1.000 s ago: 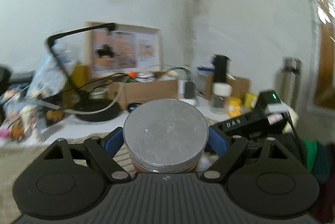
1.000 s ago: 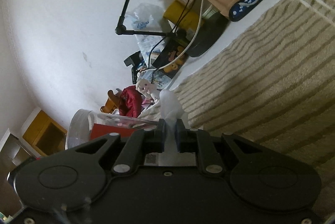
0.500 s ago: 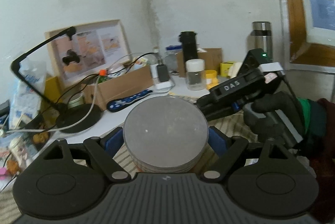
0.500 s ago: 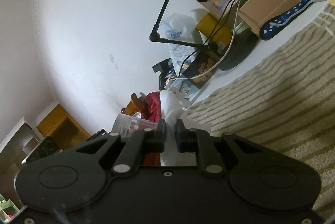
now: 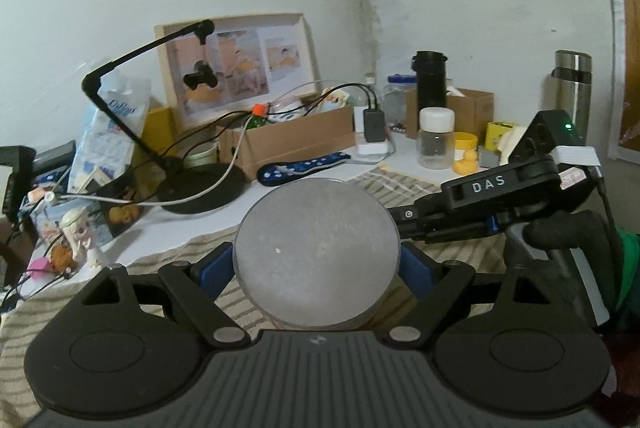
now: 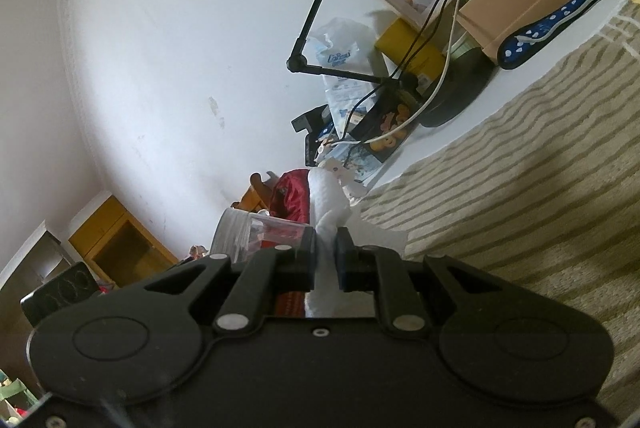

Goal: Clean container
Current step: 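Wipe the tissue across the jar lid with the right gripper while the left holds the jar, then rub the tissue back and forth over the silver lid with the right gripper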

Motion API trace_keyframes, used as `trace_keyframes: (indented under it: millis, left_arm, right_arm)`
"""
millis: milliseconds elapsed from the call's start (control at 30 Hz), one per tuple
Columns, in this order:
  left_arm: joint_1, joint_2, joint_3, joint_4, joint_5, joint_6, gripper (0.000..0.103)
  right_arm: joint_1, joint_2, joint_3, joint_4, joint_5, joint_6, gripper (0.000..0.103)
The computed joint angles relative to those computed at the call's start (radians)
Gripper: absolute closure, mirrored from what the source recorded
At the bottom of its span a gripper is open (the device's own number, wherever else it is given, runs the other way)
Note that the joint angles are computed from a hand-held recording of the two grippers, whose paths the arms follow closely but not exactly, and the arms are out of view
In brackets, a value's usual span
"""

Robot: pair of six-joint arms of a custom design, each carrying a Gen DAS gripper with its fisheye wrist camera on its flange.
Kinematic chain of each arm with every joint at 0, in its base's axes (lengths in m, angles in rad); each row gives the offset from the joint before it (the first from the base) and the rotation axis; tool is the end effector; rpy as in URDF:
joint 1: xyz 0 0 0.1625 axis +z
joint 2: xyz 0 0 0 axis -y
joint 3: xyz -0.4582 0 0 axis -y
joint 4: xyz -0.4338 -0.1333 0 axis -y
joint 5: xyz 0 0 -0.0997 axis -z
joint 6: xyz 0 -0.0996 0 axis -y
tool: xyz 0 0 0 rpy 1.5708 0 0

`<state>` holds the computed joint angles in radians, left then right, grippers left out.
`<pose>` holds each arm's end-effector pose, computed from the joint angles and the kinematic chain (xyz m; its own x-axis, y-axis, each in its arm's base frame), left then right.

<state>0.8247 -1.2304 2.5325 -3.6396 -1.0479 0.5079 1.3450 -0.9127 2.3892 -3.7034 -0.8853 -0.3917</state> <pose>-0.1370 -0.4178 0.1832 -0.5236 0.5488 -0.6517 0.8509 0.2998 -0.4313 0.0913 -0.4797 0.0929 -0.8449 -0.4825 -0.2307 -0.1571 0.6362 -0.7553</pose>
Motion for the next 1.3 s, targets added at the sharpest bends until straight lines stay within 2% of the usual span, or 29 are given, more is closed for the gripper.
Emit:
trace_keyframes:
  millis: [300, 467, 600, 867, 967, 1067, 1300]
  left_arm:
    - [-0.033, 0.017, -0.001, -0.001, 0.066, -0.067, 0.016]
    - [-0.006, 0.008, 0.009, -0.012, -0.016, 0.071, 0.016]
    - [0.014, -0.015, 0.014, 0.019, -0.078, 0.182, 0.016]
    - [0.015, -0.014, 0.021, 0.014, -0.093, 0.208, 0.016]
    - [0.012, -0.011, 0.019, 0.012, -0.089, 0.202, 0.016]
    - [0.013, -0.009, 0.018, 0.012, -0.090, 0.201, 0.016]
    - [0.017, -0.009, 0.014, 0.013, -0.094, 0.205, 0.016]
  right_arm:
    - [0.001, -0.001, 0.002, 0.000, 0.001, -0.006, 0.091]
    - [-0.011, -0.024, 0.004, 0.049, 0.033, -0.021, 0.091]
    - [-0.018, -0.046, 0.005, 0.112, 0.092, -0.036, 0.091]
    - [-0.046, -0.069, 0.008, 0.274, 0.266, -0.082, 0.091]
    - [-0.045, -0.072, 0.011, 0.273, 0.264, -0.089, 0.091]
    - [-0.038, -0.063, 0.009, 0.220, 0.208, -0.062, 0.091]
    - [-0.045, -0.049, -0.008, 0.200, 0.149, -0.018, 0.092]
